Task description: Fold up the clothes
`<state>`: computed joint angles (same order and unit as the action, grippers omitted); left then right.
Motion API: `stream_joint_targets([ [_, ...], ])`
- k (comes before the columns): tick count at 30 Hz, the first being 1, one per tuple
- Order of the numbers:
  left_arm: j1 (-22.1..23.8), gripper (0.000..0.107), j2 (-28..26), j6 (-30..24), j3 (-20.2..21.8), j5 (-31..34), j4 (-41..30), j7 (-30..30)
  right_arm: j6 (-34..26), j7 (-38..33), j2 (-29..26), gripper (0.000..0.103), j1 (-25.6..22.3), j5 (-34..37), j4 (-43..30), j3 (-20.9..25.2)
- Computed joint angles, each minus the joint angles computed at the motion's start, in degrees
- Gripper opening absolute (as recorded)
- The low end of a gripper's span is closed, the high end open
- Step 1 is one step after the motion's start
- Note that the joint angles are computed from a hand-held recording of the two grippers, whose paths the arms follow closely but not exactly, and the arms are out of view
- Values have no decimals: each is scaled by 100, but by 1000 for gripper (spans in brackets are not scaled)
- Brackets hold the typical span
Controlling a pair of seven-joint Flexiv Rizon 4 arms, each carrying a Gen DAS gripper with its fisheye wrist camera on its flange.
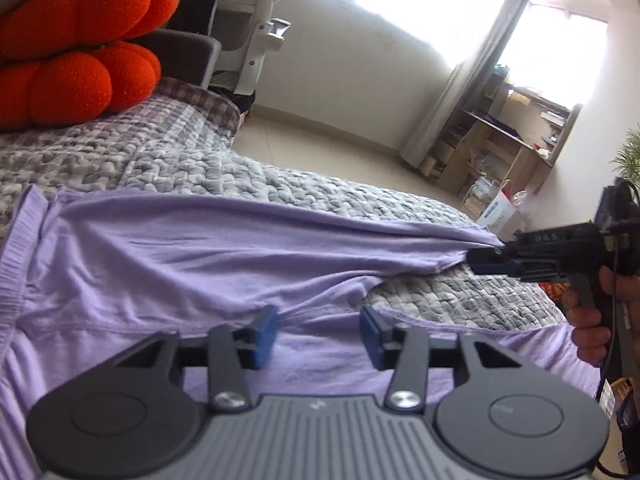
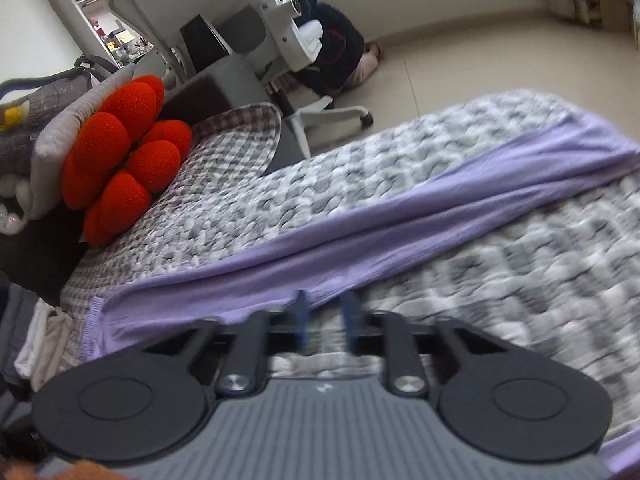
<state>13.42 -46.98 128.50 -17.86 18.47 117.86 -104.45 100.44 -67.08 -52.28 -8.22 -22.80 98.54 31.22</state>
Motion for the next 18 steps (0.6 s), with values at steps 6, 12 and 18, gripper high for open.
stream_joint_targets([
  [6,-593,29,19,204,521,-506,4,361,522,209,181,27,1253,362,12,-1305],
  [12,14,0,111,154,38,10,129,137,880,484,283,0,1061,297,290,-1168],
  [18,188,1,110,155,-27,195,88,-199,1205,799,516,0,502,-456,861,-944],
])
